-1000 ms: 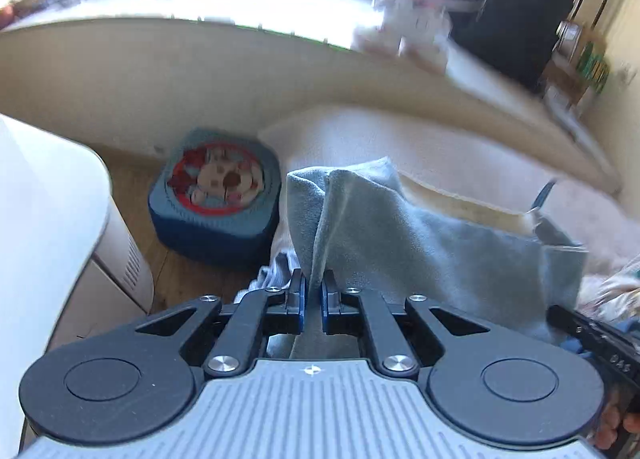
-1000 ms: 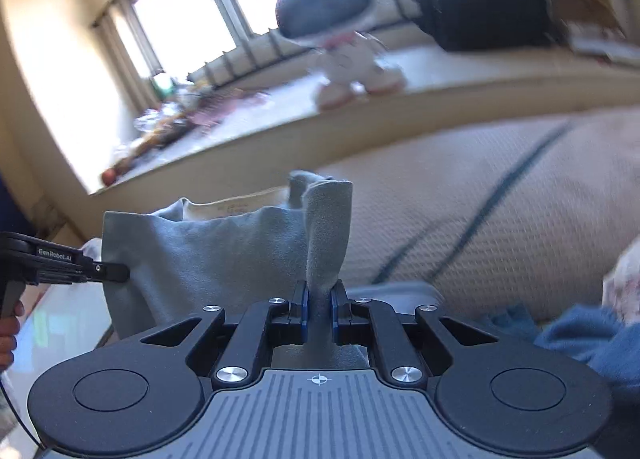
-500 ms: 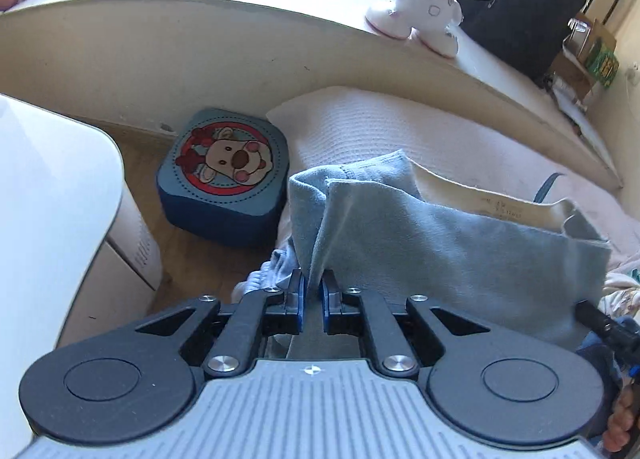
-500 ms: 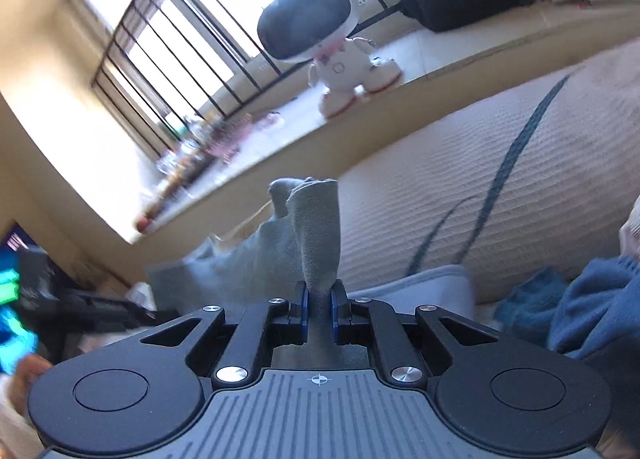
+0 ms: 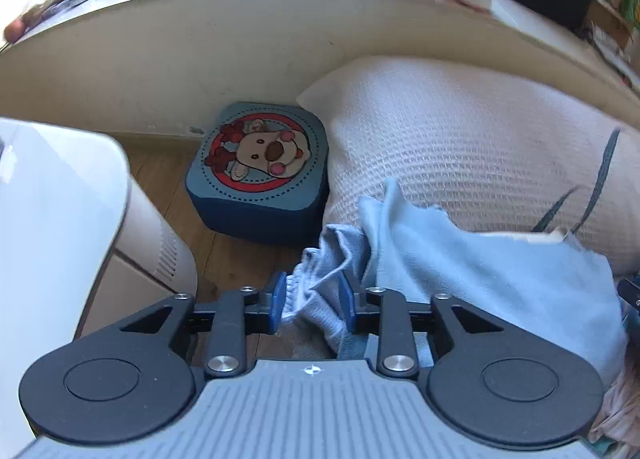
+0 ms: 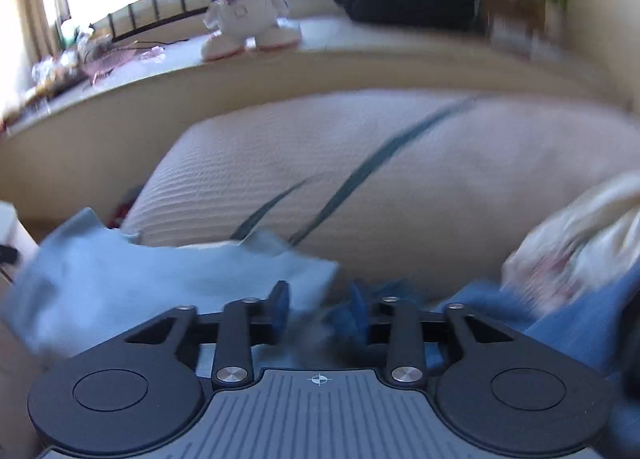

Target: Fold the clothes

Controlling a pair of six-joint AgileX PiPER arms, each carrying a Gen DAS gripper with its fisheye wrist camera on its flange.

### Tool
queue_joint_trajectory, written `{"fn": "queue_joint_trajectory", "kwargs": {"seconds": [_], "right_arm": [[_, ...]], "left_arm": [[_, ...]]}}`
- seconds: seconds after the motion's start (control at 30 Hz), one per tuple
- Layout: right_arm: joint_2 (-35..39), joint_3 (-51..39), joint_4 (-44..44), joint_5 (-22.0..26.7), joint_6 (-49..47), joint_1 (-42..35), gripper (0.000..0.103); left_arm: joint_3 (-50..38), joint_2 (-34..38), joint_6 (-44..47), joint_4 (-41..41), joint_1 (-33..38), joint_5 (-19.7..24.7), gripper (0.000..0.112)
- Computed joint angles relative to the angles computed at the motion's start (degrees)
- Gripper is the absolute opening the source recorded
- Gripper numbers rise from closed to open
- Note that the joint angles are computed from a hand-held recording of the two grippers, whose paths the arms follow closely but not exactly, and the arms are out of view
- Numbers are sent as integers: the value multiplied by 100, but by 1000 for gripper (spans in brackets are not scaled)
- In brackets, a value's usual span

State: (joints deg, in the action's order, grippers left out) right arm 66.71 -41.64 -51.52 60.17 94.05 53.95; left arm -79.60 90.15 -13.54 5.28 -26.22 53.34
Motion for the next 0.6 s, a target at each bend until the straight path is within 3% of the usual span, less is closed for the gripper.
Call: {"fn": "queue_joint_trajectory", "kwargs": {"seconds": [0.07,0.17,0.2,0.3,0.33,0.5,0.6], "right_arm": [[-222,-50,-82,21,-142,238,36],[-454,-68,-162,-950,-126,443,33],[-378,-101,-282,-1151,3,584,26],[119,-253,-354,-1393,116,760,23],[277,-293,-332,-1454,116,783,21],[676,-57,-7,-1983,118,459,21],[1105,144,-31,-2486,404,153,18]], "left_arm": [[8,-201,213,-371,56,-9,29],[105,-405,485,-895,-178,-175,29],[221,-424,434,-912,-352,-325,29],[537,-251,219,-914,-779,-726,27],[591,-127,177,-936,-839,-763,21],[851,486,-757,201,-1037,-888,6],[1105,565,-378,-426,-624,-1211,3]]}}
